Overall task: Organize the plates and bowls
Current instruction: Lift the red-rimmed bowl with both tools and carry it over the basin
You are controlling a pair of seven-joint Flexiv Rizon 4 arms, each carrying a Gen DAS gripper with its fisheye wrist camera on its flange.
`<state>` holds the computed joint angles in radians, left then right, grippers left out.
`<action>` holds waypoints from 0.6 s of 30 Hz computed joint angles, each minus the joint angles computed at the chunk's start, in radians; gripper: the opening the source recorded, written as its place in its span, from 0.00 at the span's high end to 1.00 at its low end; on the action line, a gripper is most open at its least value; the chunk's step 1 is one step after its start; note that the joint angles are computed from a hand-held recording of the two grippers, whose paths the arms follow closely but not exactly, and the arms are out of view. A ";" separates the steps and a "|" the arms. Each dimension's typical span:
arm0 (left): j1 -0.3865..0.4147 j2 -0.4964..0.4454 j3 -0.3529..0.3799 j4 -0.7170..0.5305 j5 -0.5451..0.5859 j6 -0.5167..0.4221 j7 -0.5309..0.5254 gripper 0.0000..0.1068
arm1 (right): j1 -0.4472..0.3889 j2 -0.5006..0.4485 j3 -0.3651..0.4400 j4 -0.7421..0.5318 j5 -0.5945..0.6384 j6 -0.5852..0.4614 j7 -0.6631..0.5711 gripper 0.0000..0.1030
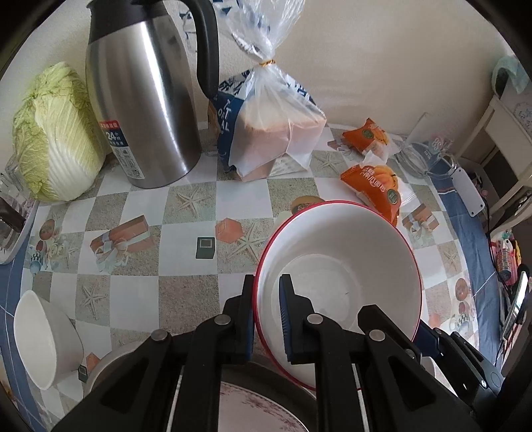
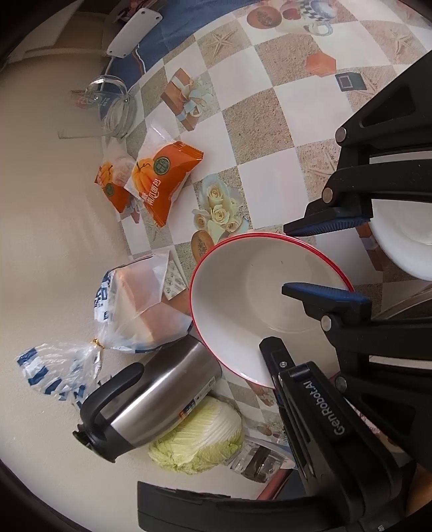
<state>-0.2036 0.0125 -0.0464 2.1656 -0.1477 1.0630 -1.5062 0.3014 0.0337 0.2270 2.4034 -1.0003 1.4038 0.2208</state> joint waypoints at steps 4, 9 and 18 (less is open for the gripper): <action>-0.008 0.071 0.011 0.047 -0.050 0.012 -0.019 0.87 | 0.016 0.061 0.032 -0.001 0.062 -0.064 -0.052 0.70; 0.007 0.160 0.028 0.097 -0.037 -0.002 -0.083 0.87 | 0.058 0.115 0.081 -0.023 0.194 -0.150 -0.175 0.70; 0.032 0.330 0.074 0.221 -0.080 -0.008 -0.125 0.87 | 0.122 0.154 0.146 -0.061 0.271 -0.229 -0.259 0.70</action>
<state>-0.1713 0.3426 0.0271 2.3864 -0.2282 1.0547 -1.6309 0.4230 0.1882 0.3735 2.3425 -0.7291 1.1748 -0.0384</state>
